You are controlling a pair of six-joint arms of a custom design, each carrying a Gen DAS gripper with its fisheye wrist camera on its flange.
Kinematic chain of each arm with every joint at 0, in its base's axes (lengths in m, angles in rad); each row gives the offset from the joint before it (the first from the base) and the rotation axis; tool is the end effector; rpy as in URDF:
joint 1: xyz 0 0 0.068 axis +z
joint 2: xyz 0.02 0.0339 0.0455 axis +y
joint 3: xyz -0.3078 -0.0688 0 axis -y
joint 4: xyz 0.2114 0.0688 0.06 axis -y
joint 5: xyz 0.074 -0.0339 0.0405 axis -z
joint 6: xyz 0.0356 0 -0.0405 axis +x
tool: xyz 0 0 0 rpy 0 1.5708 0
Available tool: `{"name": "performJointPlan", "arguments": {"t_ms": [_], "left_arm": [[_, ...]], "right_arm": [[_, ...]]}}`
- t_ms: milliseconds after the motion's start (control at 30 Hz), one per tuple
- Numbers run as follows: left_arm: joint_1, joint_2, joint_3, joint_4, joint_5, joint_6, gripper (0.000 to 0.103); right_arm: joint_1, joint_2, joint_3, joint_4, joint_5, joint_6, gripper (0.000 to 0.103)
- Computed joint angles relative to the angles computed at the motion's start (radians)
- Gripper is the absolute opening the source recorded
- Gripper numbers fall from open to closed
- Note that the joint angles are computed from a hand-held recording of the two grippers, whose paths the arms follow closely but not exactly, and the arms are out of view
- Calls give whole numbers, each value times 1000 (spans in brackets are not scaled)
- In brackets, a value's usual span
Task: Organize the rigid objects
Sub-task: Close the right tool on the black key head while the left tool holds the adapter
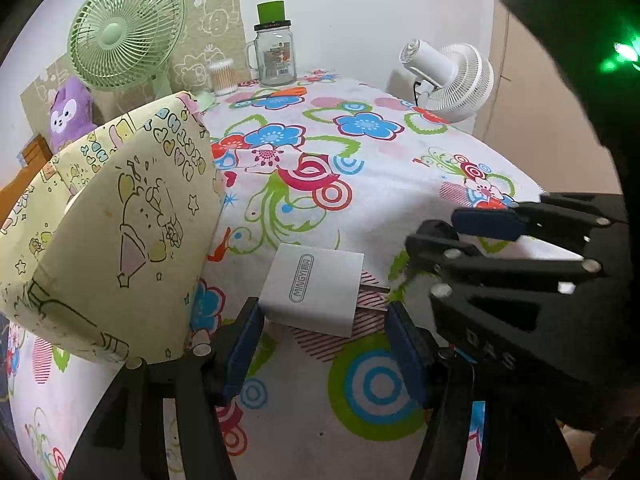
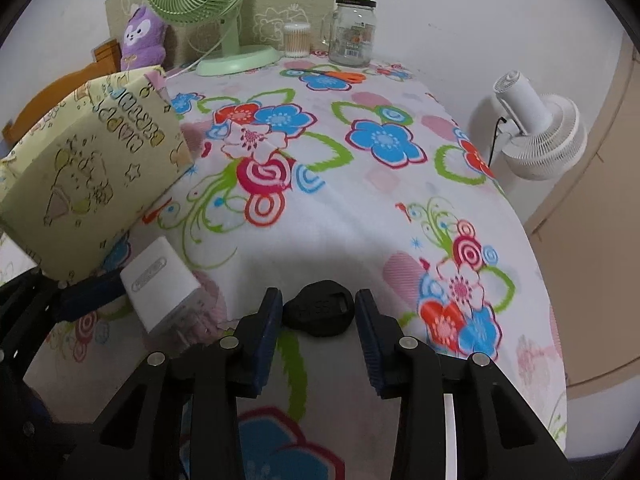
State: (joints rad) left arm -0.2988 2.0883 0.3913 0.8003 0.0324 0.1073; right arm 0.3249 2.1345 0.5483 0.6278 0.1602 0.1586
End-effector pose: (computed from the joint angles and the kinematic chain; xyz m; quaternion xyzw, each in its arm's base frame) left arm 0.2611 -0.0816 0.0781 0.1955 0.9231 -0.0468 0.3277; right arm 0.2899 0.0916 0.0721 -0.0549 0.9491 -0.0021 0.3100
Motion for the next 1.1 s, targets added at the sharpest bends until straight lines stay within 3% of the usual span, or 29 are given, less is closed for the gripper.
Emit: {"name": "performJointPlan", "arguments": {"t_ms": [300,500,533,567,600,633,767,933,1000,1100], "left_arm": [[-19,21,-22,69,-39,0,64],[-15,9,-21,40,-18,-9,64],[-14,5,-19,34,-15,-10,64],[-15,3,-21,34,-15,-10,64],[-16,-1,-23,33,-15,-10,64],[-16,-6,-24,33,-13,-12,64],[-19,-8,-33,37,-15,-11,64],[-19,-10,-46,43,-16,-4,64],[-19,-13,-53,44,-13,-2,64],[-23,-14,-60,41,-11,7,64]], "right_arm": [[-11,-37,-94,41,-33,53,41],[-3,-30,-116,75,-15,87,40],[2,-31,-120,81,-5,94,37],[4,-33,-126,92,5,103,17],[4,-38,-129,96,19,108,6],[-5,-43,-123,82,10,109,4],[-40,-44,-125,90,-39,109,4],[-26,-44,-147,110,-25,72,7],[-28,-48,-152,105,-29,60,13],[-31,-49,-166,106,-47,45,37]]}}
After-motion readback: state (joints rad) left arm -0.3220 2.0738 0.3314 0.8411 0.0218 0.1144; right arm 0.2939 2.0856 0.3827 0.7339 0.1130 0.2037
